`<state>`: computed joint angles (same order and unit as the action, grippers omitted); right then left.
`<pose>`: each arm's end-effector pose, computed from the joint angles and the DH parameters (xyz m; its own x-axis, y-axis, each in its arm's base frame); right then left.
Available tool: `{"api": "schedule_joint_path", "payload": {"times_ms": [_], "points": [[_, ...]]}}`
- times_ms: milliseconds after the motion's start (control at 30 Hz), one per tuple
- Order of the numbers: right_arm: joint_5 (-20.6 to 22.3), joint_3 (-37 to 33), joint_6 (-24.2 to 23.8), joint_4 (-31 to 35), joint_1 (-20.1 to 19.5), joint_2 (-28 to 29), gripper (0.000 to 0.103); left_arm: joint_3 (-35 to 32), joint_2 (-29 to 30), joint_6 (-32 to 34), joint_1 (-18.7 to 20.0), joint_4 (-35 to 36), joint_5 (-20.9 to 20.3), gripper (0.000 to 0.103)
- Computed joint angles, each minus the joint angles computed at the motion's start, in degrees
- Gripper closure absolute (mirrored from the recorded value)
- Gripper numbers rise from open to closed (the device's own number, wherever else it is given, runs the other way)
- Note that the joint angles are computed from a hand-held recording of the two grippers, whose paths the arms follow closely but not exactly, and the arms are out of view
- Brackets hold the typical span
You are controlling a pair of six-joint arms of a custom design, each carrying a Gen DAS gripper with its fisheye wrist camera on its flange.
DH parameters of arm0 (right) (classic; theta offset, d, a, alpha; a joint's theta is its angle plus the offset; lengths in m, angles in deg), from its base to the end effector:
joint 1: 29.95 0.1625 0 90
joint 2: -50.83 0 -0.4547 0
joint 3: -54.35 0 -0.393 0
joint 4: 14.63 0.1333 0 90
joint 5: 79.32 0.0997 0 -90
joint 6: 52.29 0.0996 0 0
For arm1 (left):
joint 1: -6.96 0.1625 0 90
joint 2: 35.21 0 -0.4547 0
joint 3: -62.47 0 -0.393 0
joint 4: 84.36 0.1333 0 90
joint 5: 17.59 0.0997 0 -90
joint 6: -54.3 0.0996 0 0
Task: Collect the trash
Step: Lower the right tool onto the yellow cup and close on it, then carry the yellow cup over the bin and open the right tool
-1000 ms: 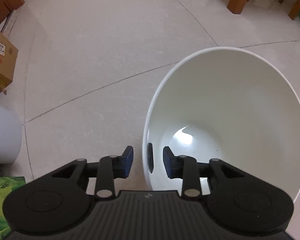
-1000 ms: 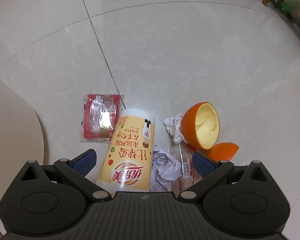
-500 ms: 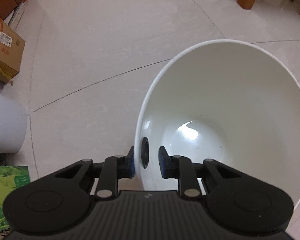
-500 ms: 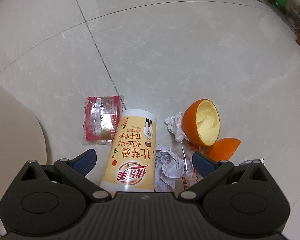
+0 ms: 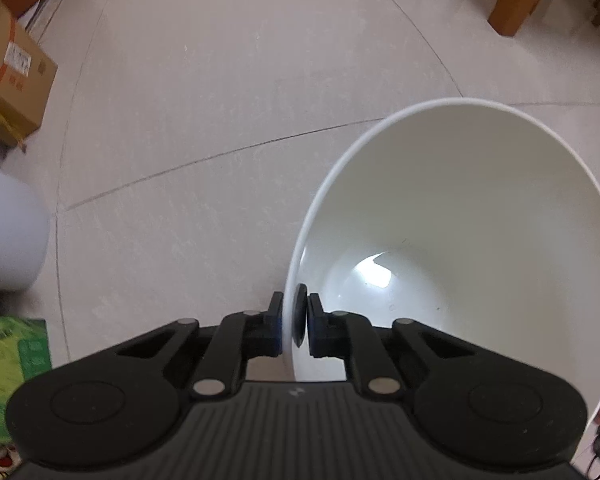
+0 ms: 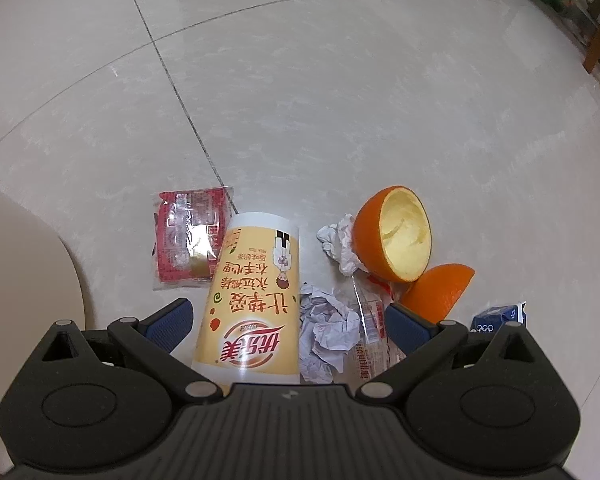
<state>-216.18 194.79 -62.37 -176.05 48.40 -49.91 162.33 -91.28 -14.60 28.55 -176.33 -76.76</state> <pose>-0.0089 -0.3435 0.3527 -0.6131 0.3601 0.7031 0.0655 0.9102 -0.4090 -0.4480 -0.3755 0.1376 -0.6459 0.0769 -0.7596 0.2511 0.9609 -0.1163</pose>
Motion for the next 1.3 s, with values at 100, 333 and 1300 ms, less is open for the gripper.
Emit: {"api": "schedule_joint_path", "payload": {"times_ms": [100, 333, 1300], "points": [[0.15, -0.28, 0.78, 1.5, -0.18, -0.17, 0.0, 0.48, -0.04, -0.61, -0.16, -0.39, 0.04, 0.094], [3.62, -2.58, 3.15, 8.43, -2.67, -0.9, 0.0, 0.11, 0.22, -1.15, -0.17, -0.42, -0.25, 0.094], [9.08, -6.89, 6.46, 23.24, -3.54, -2.44, 0.029, 0.75, -0.3, 1.04, 1.11, -2.22, -1.3, 0.094]]}}
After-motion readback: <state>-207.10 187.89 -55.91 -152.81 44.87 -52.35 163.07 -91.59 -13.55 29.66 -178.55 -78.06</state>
